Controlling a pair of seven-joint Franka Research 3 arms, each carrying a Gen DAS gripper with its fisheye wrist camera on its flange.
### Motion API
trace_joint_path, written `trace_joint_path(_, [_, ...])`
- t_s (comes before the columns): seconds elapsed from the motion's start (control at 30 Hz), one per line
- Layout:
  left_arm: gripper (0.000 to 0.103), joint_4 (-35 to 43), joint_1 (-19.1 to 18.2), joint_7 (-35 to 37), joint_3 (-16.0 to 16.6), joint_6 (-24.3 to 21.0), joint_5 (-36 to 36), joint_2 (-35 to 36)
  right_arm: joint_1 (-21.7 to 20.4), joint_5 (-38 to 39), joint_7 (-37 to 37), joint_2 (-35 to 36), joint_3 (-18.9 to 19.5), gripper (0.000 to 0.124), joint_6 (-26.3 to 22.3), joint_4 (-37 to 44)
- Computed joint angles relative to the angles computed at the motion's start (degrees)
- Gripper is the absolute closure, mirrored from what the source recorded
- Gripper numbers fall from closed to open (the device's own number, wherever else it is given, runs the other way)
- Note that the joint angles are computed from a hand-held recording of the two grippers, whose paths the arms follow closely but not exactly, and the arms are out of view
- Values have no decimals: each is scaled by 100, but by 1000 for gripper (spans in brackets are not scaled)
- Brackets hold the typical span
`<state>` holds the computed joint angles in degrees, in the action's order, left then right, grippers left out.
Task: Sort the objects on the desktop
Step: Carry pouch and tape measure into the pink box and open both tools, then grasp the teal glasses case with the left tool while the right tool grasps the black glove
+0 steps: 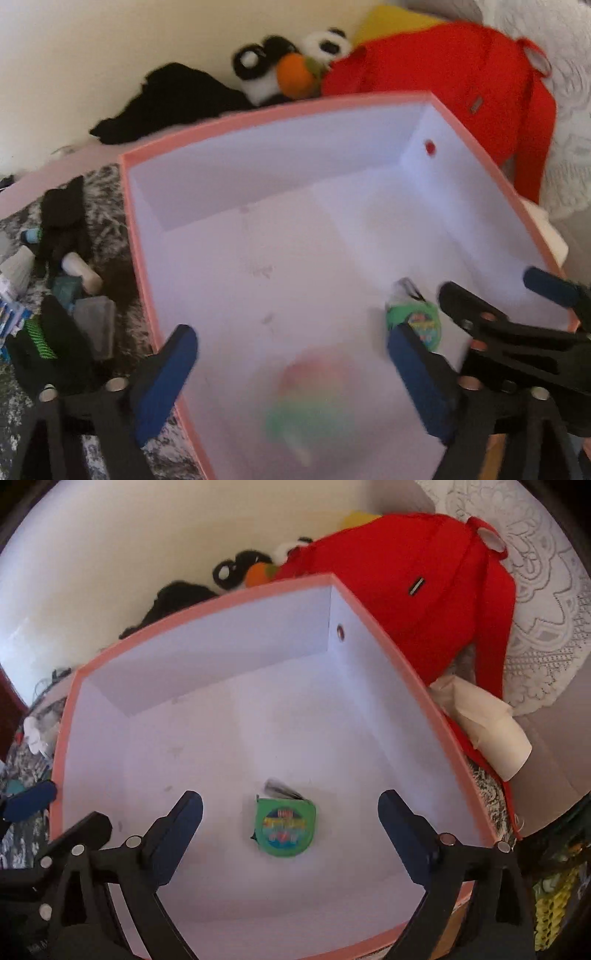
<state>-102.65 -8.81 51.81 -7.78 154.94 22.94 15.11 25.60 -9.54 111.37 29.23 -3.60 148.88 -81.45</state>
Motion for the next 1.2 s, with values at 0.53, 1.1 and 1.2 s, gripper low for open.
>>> trace_joint_path(0.53, [7,-3188,958,-2128,27,672,1636,-3006,2197,-4495,4919,-1259,-1918,21,2837,-1560])
trace_joint_path(1.1, [7,-5104,2123,-947,1090,862,-153,-3692,1596,-1750,90,971,1284,21,1121,972])
trace_joint_path(1.2, [7,-4553,2165,-570,1285,943,-769,-3039,1731,-1450,-439,1440,1283,21,637,1582])
